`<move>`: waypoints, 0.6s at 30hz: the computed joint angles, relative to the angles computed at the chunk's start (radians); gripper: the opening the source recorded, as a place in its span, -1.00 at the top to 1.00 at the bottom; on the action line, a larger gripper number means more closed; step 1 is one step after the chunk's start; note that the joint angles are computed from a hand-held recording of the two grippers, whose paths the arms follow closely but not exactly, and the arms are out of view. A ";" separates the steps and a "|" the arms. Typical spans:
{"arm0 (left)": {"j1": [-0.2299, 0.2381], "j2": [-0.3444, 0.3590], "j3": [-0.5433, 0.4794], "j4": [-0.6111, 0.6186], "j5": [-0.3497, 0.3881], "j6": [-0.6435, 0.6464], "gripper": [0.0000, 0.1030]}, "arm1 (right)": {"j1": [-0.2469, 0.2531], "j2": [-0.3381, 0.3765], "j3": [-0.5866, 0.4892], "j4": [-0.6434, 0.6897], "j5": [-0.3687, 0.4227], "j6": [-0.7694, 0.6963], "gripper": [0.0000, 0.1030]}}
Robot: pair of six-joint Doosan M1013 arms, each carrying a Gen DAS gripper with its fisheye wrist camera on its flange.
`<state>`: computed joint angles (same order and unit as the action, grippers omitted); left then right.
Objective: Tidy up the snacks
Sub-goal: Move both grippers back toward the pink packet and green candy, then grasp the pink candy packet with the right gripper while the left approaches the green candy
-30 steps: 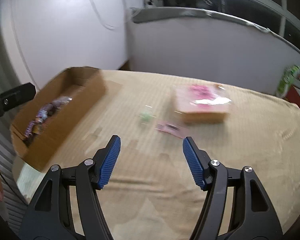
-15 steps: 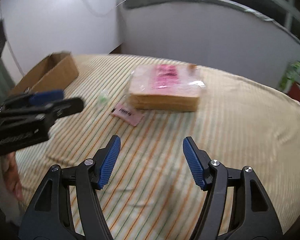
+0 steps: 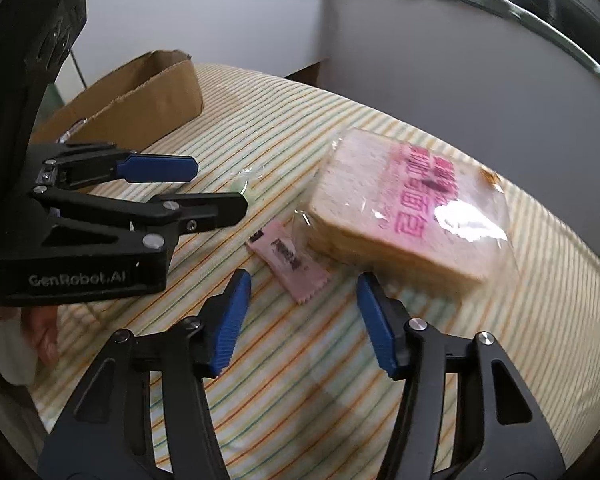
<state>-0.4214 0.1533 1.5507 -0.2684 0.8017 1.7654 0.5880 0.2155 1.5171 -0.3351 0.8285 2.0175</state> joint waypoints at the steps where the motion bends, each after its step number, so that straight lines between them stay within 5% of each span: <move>1: 0.001 0.002 -0.001 -0.006 0.002 0.006 -0.09 | -0.003 0.003 -0.004 0.012 -0.004 -0.027 -0.13; 8: 0.011 0.008 -0.005 -0.040 0.014 0.052 -0.09 | -0.016 0.028 -0.038 0.089 -0.005 -0.208 0.08; 12: 0.010 0.010 -0.005 -0.040 0.013 0.056 -0.07 | -0.014 0.032 -0.045 0.102 0.005 -0.240 0.42; 18: 0.004 0.018 -0.017 -0.038 0.018 0.058 0.13 | -0.006 0.034 -0.047 0.092 0.011 -0.224 0.59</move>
